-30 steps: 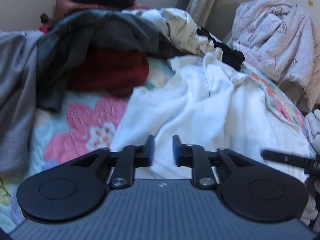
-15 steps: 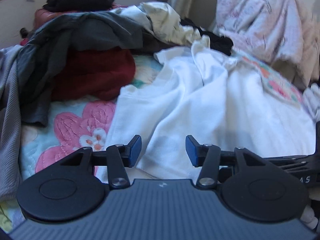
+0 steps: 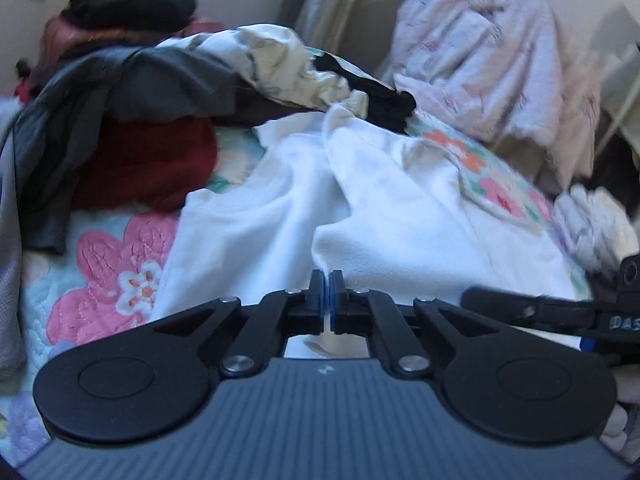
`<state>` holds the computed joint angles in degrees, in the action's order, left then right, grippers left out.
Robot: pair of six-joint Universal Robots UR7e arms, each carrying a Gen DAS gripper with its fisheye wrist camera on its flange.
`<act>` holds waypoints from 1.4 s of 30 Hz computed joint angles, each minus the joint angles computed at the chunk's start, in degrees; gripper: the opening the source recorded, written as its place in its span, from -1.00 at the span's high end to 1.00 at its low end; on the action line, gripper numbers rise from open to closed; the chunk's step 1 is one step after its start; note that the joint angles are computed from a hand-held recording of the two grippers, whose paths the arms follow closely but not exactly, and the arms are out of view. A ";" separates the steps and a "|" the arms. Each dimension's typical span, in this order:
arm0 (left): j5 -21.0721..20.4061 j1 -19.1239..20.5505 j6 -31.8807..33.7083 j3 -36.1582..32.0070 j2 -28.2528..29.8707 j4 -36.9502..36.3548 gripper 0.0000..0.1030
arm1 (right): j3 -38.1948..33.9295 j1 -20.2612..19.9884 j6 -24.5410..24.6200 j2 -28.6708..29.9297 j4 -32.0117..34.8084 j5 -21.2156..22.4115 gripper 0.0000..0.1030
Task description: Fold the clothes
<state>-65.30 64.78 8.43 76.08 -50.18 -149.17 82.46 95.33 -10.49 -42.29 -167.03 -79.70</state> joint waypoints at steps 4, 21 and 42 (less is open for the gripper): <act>7.90 -0.57 0.26 -0.69 1.22 5.97 0.96 | 0.10 2.37 -1.09 1.26 4.27 -18.29 0.82; -1.89 2.42 0.96 -2.17 4.14 3.05 0.97 | -8.93 -0.58 0.39 2.42 7.01 -14.98 0.13; 14.77 -1.19 19.86 -13.54 9.78 -8.50 0.34 | -26.59 0.41 -12.37 8.11 17.55 -24.99 0.09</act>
